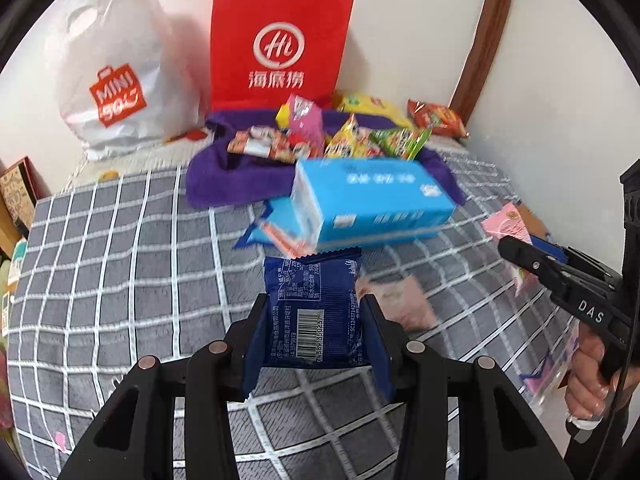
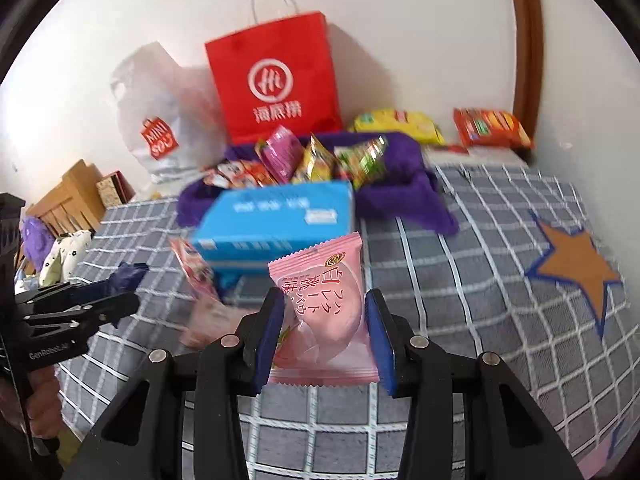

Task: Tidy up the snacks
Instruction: 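Carry the pink packet over the purple cloth while the left tool carries the dark blue packet there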

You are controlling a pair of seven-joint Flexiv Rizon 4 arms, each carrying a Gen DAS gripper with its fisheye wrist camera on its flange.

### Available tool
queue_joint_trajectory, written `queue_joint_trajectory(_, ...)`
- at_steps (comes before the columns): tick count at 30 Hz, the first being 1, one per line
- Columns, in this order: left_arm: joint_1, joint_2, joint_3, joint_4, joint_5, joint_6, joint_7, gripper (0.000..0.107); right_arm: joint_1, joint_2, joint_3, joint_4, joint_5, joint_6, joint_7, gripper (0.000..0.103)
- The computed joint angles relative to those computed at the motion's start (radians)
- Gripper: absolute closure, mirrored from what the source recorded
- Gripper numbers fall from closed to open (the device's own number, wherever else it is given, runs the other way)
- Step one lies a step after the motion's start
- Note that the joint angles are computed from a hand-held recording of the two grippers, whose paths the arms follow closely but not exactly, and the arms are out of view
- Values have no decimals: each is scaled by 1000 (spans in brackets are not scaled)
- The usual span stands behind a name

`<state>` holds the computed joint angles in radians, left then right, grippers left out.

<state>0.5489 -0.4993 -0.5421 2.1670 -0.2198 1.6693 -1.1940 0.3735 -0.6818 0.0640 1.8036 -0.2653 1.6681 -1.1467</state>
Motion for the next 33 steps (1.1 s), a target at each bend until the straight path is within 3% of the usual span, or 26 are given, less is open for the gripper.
queue_joint_trajectory(4, 58, 4, -84, -25, -24, -28, 6, 64, -24, 8, 33, -48, -3, -50, 1, 61)
queue_joint_trajectory(12, 49, -3, -115, -125, -106, -80, 57, 64, -23, -3, 29, -181, -29, -158, -13, 61)
queue_joint_trajectory(16, -39, -4, -30, -194, -145, -101, 78, 64, -63, -34, 90, -266, -12, -206, -57, 61)
queue_joint_trajectory(20, -49, -17, -40, -246, -207, -138, 122, 64, -67, -65, 108, -341, 10, -236, -83, 61)
queue_joint_trajectory(23, -101, -25, 12, -294, -229, -151, 138, 64, -75, -92, 134, -399, 31, -261, -113, 61)
queue_joint_trajectory(26, -174, -32, 95, -348, -238, -165, 142, 64, -66, -121, 134, -465, 42, -300, -134, 61)
queue_joint_trajectory(33, -252, -73, 189, -457, -300, -196, 180, 64, -43, -197, 126, -632, 64, -374, -183, 61)
